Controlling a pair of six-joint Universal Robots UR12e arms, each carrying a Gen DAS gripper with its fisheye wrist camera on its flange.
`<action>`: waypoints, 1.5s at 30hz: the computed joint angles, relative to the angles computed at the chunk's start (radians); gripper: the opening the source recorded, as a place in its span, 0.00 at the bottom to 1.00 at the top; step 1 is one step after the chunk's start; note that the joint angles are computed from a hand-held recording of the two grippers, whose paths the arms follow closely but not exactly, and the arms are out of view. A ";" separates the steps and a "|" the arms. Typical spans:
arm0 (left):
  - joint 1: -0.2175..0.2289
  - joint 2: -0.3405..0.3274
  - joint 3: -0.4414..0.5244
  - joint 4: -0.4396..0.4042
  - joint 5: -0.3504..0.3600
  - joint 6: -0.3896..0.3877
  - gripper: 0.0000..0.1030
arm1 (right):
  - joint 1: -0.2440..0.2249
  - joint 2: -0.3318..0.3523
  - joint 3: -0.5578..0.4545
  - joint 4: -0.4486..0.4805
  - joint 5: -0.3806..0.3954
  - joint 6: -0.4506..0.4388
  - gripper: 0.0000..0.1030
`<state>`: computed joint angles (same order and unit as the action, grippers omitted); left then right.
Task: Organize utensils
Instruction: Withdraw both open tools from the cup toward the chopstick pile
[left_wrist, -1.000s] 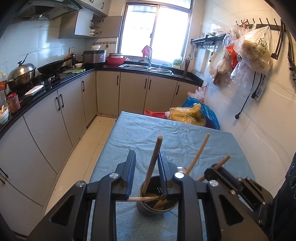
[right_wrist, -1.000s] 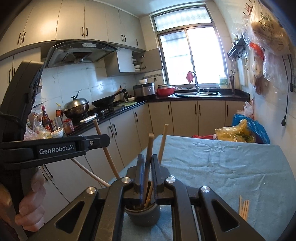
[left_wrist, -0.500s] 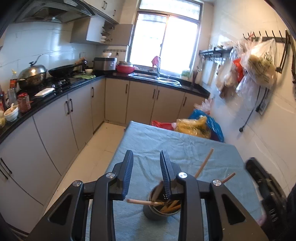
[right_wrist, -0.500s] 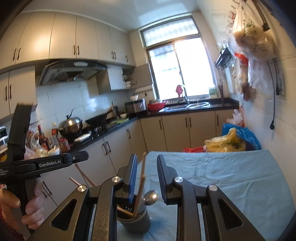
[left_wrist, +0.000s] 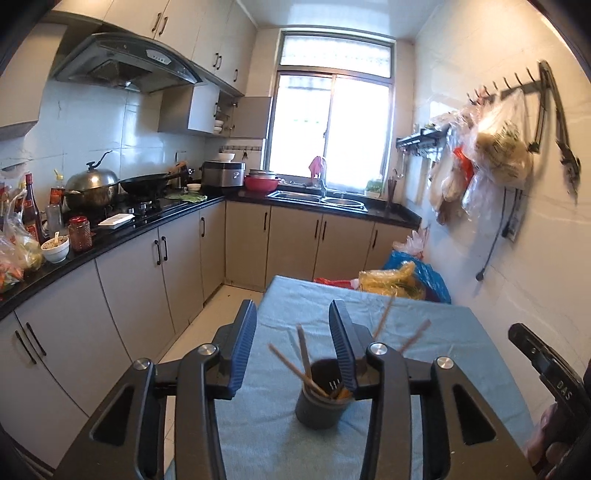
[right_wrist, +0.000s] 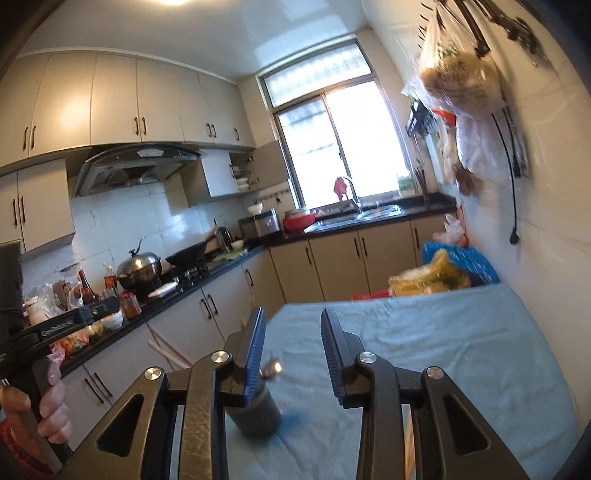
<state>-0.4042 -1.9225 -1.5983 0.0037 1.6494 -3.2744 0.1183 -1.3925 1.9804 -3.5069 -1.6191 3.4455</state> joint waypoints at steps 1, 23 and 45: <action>-0.007 0.003 -0.015 0.007 0.004 0.008 0.41 | -0.005 -0.007 0.016 0.002 0.010 0.006 0.33; -0.137 -0.097 -0.041 -0.213 0.021 0.109 0.43 | -0.036 -0.055 0.187 0.127 -0.048 0.073 0.33; -0.150 -0.116 -0.012 -0.284 0.044 0.134 0.46 | -0.076 -0.071 0.196 0.251 0.005 0.155 0.42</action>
